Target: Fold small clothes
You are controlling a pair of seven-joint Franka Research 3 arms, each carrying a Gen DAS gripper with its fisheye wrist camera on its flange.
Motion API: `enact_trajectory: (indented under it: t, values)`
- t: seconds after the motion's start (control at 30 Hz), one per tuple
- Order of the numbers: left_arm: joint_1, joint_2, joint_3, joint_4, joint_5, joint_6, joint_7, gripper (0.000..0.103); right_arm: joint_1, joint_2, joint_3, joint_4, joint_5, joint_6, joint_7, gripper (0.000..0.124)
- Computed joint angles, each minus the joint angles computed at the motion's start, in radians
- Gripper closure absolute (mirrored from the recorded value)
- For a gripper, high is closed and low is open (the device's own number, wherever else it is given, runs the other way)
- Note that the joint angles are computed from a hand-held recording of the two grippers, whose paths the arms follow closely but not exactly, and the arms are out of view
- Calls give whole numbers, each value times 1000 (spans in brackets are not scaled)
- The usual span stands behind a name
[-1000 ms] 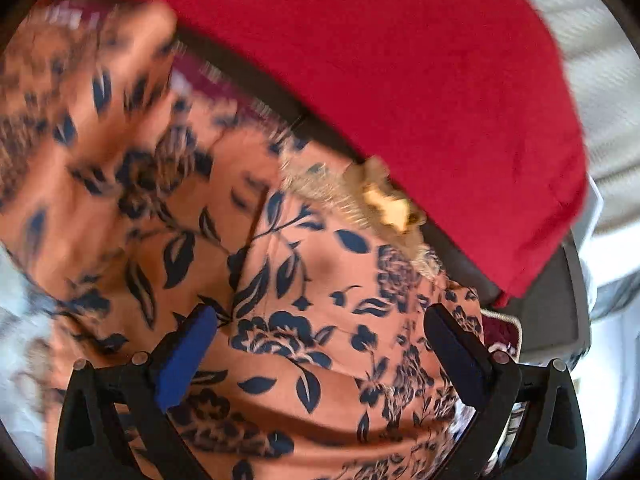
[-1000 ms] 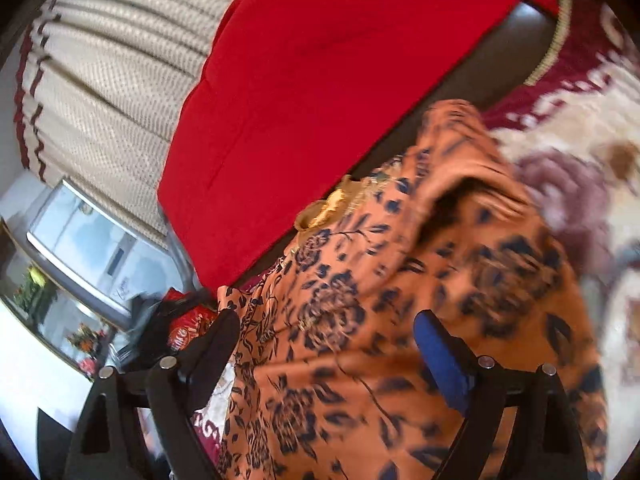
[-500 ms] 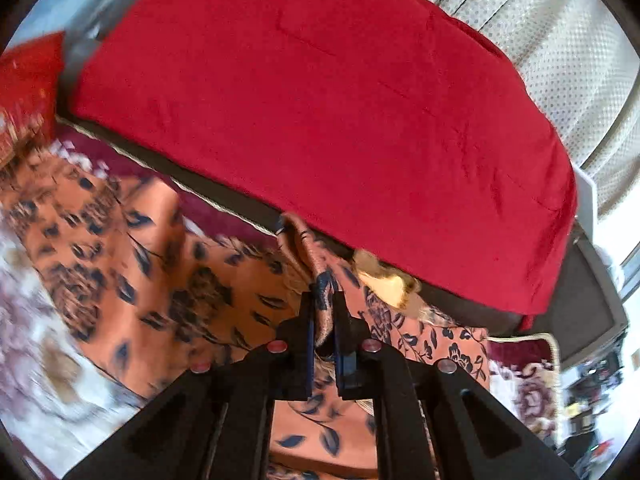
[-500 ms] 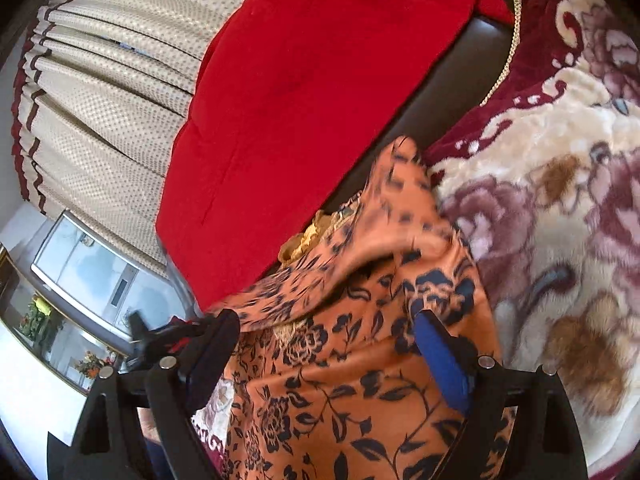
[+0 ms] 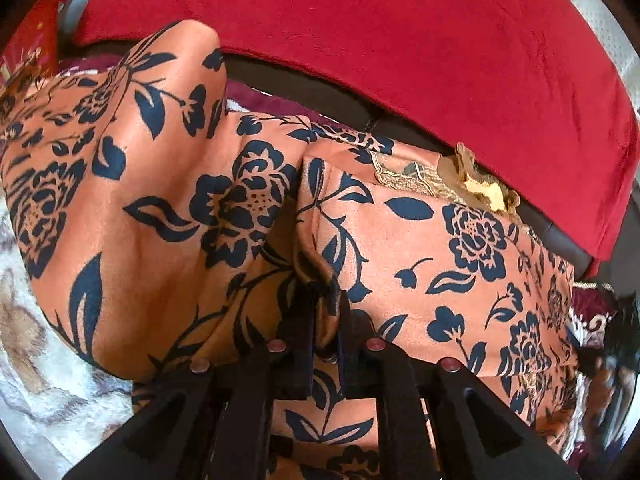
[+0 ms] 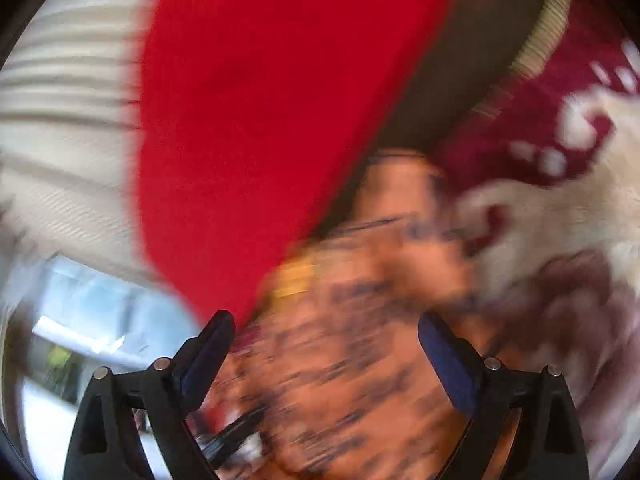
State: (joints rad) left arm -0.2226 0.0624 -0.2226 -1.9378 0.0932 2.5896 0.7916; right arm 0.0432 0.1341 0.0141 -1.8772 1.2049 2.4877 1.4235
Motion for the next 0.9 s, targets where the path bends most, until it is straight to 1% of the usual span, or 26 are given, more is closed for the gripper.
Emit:
enact_trajectory:
  t: [0.03,0.07,0.1,0.13,0.17,0.23,0.27,0.3,0.33,0.37,0.4,0.43,0.47,0.5,0.53,0.57,0.6,0.63,0.67,0.7,0.73,0.77,0.8,0.83,0.9]
  values:
    - [1,13,1,14,1,1,7,92,-28,19,19,20,-42,-10,69,31]
    - [5,12,2,17,-8,1,22,92,-64,15,60,20,-15,9,68,30]
    - [5,13,2,13,-4,9,21,93,-66,3,70,19,60,22,-3,30]
    - [4,13,3,8,5,18,16,93,-38,-1,44,30,93,13,-70,30]
    - [5,1,4,-9,10,30,12,93,-2,3,11,51,82,3,-88,30]
    - [3,-7,3,-17,21,32,7,92,11,38,10,109,9,23,-80,28]
    - [4,-12,1,-14,6,20,22,89,11,68,14,140,-57,36,-34,26]
    - [8,-28,-1,-17,-40,3,57,86,39,114,-17,181,-192,32,81,26]
    - [12,-53,0,-33,-93,9,94,77,55,152,-47,210,-309,-6,207,26]
    - [15,-84,4,-63,-153,44,136,63,50,162,-42,212,-356,-5,262,26]
    - [14,-126,14,-106,-231,97,193,54,27,140,-1,182,-354,52,247,27]
    - [5,-192,37,-174,-345,177,271,33,39,100,6,139,-357,109,206,27]
    - [-9,-248,66,-234,-417,254,316,19,46,65,16,100,-367,155,180,27]
    - [-16,-283,86,-274,-439,308,323,18,59,10,27,36,-376,217,144,26]
    - [-11,-335,113,-334,-458,383,309,17,68,-51,44,-33,-334,273,69,26]
    - [-20,-360,148,-366,-478,421,297,16,79,-97,55,-84,-269,310,-11,26]
    - [-46,-378,203,-391,-515,448,300,16,100,-151,60,-144,-234,341,-62,26]
    - [-87,-388,278,-410,-571,468,313,16,122,-193,58,-192,-228,350,-82,26]
    - [-106,-391,340,-426,-621,481,306,17,149,-239,56,-247,-193,355,-122,26]
    - [-119,-386,397,-434,-658,484,290,17,171,-268,52,-283,-179,362,-132,26]
    - [-167,-376,472,-428,-730,476,332,18,188,-296,51,-321,-191,362,-118,26]
    - [-204,-369,527,-419,-794,460,381,18,205,-327,50,-362,-200,363,-101,26]
    - [-206,-350,551,-404,-831,436,400,18,221,-351,45,-391,-198,368,-93,26]
    - [-191,-330,554,-390,-845,416,413,18,232,-374,44,-422,-214,376,-69,26]
    - [-185,-295,563,-361,-891,407,468,18,237,-417,38,-468,-271,376,-17,26]
